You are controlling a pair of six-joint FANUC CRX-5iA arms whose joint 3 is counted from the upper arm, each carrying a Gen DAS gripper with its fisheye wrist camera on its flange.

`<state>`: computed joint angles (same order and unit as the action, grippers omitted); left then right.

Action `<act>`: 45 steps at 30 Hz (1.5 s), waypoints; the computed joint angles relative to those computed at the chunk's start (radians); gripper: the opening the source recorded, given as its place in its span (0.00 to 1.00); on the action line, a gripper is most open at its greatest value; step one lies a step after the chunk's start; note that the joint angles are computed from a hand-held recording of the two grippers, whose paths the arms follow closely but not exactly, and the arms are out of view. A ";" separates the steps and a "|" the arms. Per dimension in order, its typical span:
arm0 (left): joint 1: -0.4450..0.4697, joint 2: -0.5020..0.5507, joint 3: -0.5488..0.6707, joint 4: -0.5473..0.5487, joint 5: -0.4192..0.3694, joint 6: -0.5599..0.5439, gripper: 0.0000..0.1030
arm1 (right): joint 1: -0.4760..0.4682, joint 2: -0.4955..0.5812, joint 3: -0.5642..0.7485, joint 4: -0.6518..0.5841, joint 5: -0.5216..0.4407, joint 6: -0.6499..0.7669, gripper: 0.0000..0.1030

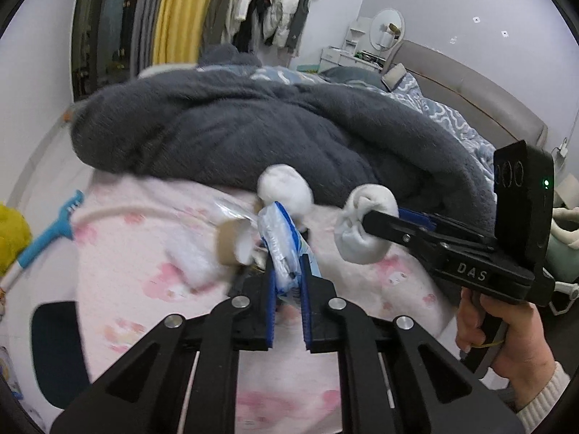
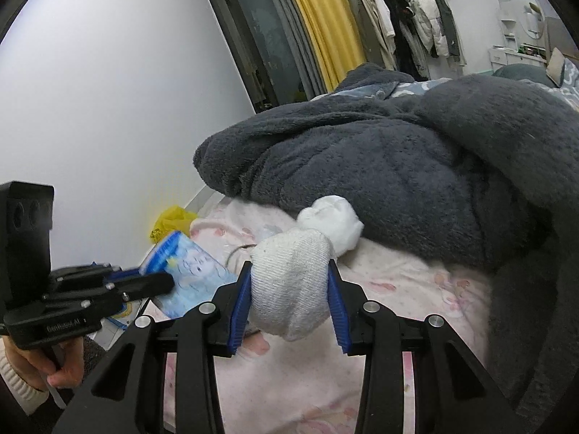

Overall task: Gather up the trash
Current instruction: 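Carry the white ball and blue wipes pack over to the dark green bin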

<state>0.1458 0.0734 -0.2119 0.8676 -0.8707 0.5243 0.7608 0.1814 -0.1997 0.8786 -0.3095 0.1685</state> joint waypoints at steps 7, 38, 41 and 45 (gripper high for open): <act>0.056 0.013 0.012 0.018 0.043 -0.015 0.13 | 0.020 0.068 0.105 -0.038 -0.014 0.054 0.39; 0.270 0.123 0.076 -0.118 0.086 -0.002 0.13 | 0.133 0.419 0.720 -0.446 -0.202 0.521 0.39; 0.295 0.153 0.099 -0.160 0.078 0.023 0.13 | 0.143 0.476 0.823 -0.509 -0.254 0.587 0.39; 0.329 0.191 0.136 -0.204 0.043 0.066 0.13 | 0.150 0.571 0.998 -0.623 -0.337 0.681 0.39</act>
<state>0.4747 0.2640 -0.0762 0.6632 -0.8273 0.5907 0.9106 0.7527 0.7988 0.2557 -0.6461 0.8498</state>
